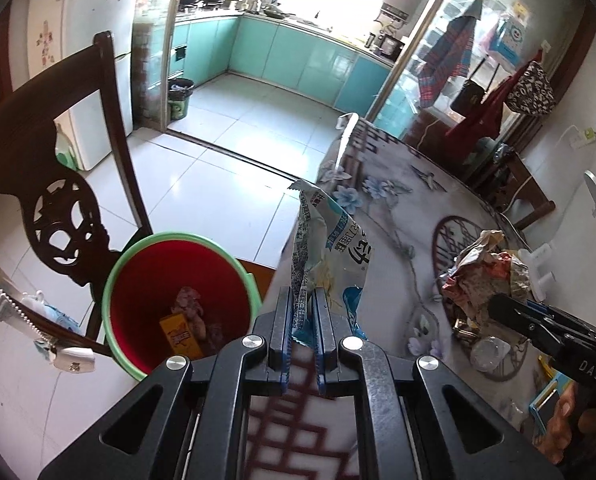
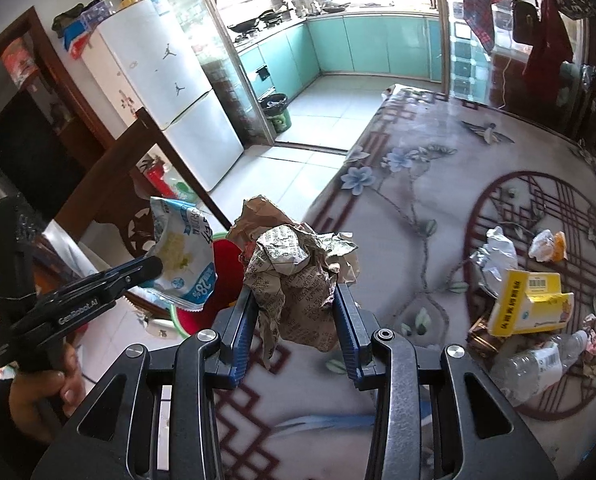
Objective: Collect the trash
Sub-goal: 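Carry both items over the red bucket and open both grippers to drop them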
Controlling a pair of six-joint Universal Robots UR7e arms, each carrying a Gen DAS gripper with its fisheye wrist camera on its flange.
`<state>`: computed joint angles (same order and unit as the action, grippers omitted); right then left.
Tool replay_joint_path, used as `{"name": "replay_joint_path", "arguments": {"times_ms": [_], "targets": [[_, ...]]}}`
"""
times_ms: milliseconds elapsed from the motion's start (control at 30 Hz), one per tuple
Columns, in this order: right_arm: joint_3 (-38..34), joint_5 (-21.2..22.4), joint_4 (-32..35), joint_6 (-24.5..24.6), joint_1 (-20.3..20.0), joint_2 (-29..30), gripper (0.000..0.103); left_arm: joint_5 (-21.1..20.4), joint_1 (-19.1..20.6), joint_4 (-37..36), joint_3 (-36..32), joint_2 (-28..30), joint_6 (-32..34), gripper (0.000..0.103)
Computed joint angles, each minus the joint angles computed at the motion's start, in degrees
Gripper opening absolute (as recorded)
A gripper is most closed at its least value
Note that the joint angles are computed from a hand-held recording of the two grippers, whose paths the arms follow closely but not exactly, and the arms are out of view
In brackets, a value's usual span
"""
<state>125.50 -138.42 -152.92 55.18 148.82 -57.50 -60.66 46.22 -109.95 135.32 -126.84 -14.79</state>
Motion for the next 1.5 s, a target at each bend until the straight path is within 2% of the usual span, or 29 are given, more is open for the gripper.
{"name": "replay_joint_path", "arguments": {"times_ms": [333,533,767,933,1167,1500], "targets": [[-3.59,2.01,-2.96,-3.98,-1.52,4.83,0.037,1.95,8.53,-3.93,-1.96,2.28,5.79,0.007],[-6.05,5.03,-6.16,-8.18,-3.68,8.61,0.037,2.49,13.63,-6.06,-3.17,3.86,9.04,0.007],[-10.14,8.56,-8.54,-13.08,-6.62,14.02,0.037,2.74,20.14,-9.55,-4.75,7.54,13.26,0.007],[-12.26,10.38,-8.84,-14.69,-8.31,16.76,0.037,2.62,23.82,-12.16,-5.86,10.80,15.86,0.007],[-13.74,11.67,-8.57,-15.41,-9.68,18.56,0.038,2.05,26.82,-14.92,-7.22,14.73,18.68,0.007],[-15.19,11.57,-7.47,-15.43,-9.93,19.43,0.041,2.71,26.72,-17.07,-6.87,15.72,19.73,0.008]]}}
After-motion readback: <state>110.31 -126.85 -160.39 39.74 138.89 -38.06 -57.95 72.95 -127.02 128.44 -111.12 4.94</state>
